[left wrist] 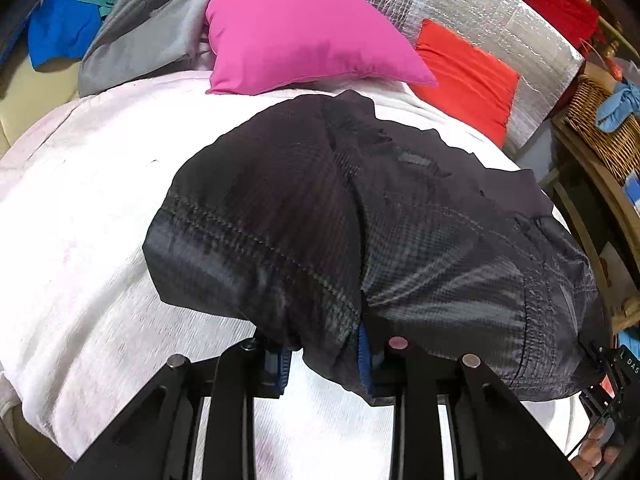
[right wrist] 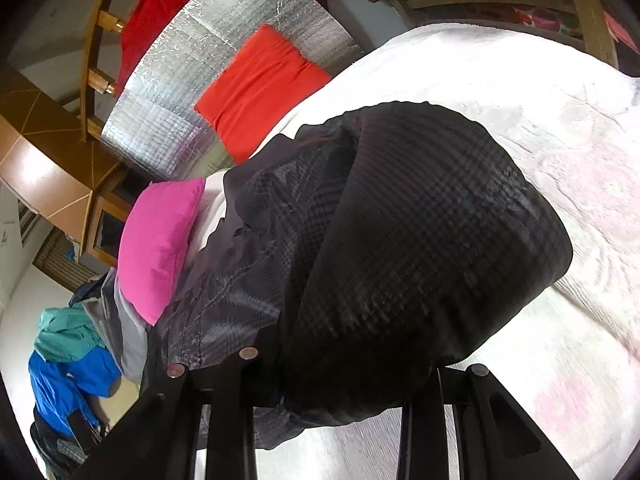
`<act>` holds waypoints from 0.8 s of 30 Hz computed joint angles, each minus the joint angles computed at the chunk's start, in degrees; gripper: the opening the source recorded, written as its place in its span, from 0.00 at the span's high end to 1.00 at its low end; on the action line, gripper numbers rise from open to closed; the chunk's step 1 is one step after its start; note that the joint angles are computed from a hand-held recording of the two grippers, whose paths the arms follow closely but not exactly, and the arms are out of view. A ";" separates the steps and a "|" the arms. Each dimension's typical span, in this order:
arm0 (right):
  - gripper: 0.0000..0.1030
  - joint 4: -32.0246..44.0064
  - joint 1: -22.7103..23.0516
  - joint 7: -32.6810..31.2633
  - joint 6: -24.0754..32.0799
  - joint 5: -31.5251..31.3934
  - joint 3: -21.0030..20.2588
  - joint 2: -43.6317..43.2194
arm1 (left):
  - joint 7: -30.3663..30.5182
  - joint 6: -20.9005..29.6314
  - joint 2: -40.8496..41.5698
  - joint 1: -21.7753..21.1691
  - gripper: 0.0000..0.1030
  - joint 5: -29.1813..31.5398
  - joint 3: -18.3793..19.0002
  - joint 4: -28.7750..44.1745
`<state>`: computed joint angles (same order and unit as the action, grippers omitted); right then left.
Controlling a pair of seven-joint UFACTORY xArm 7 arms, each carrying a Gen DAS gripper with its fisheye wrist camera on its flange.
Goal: Fold large clothes
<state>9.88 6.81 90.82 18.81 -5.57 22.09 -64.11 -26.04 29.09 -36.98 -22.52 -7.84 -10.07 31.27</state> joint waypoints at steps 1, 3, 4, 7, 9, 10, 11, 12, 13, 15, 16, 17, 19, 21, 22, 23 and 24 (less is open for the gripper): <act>0.69 -0.45 0.79 0.16 0.98 0.15 0.13 -1.14 | 0.26 0.28 -1.02 -0.25 0.72 0.00 0.14 -0.65; 0.69 -2.14 3.05 0.64 3.66 0.62 0.00 -5.14 | 0.44 -0.07 -0.97 -0.32 0.72 0.10 -0.01 -0.74; 0.69 -2.65 3.97 1.17 4.81 0.82 0.28 -6.66 | 0.49 0.00 -1.70 -0.47 0.72 0.06 0.02 -1.23; 0.69 -3.71 7.12 3.64 9.41 1.21 2.02 -11.67 | -0.08 0.76 -3.56 -0.49 0.72 0.29 -0.57 -1.92; 0.69 -4.02 8.82 5.89 11.38 1.35 3.45 -13.58 | -0.24 0.90 -5.39 -0.91 0.72 0.17 -0.54 -3.31; 0.69 -4.60 9.98 7.01 12.37 1.42 3.91 -15.00 | -0.26 0.85 -6.04 -1.14 0.72 0.07 -0.47 -3.87; 0.69 -4.93 10.67 7.73 12.63 1.33 3.99 -15.51 | -0.39 0.40 -6.04 -1.17 0.72 0.17 -0.74 -4.22; 0.69 -5.25 11.35 8.07 12.85 1.17 3.81 -15.76 | -0.39 0.02 -5.42 -1.04 0.72 0.48 -0.94 -3.97; 0.69 -5.48 11.63 8.16 12.74 0.90 3.44 -15.65 | -0.29 -0.67 -4.33 -0.77 0.71 1.05 -1.35 -3.71; 0.69 -5.72 11.61 7.74 11.85 0.40 2.32 -14.45 | -0.01 -0.85 -1.45 0.15 0.68 2.78 -2.18 -1.82; 0.68 -5.57 11.40 7.44 11.37 0.16 1.89 -13.53 | 0.18 -0.40 0.36 0.77 0.63 4.02 -2.86 -0.52; 0.67 -5.69 11.41 7.40 11.08 0.08 1.62 -13.20 | -0.26 0.01 1.27 1.56 0.61 5.27 -3.73 0.28; 0.66 -6.55 12.02 7.72 10.56 0.40 0.93 -13.76 | -0.67 -0.38 2.74 1.56 0.58 5.58 -3.49 0.90; 0.63 -7.06 12.64 7.85 10.47 0.73 0.16 -14.43 | -0.07 0.11 4.41 1.01 0.55 4.96 -2.24 2.29; 0.61 -7.62 13.34 7.89 10.66 1.01 -0.23 -15.35 | 0.77 0.85 5.35 0.43 0.51 4.10 -1.13 3.16; 0.60 -8.03 14.02 7.72 10.88 1.32 -0.90 -16.25 | 1.64 1.53 5.49 -0.13 0.50 3.18 -0.20 3.36; 0.59 -8.30 14.84 7.37 11.86 1.59 -1.47 -17.31 | 2.92 2.36 5.61 -0.78 0.48 2.01 0.98 3.65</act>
<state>1.58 21.65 98.19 30.67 -3.98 20.62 -81.42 -23.12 31.45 -31.37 -23.30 -5.83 -9.09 34.92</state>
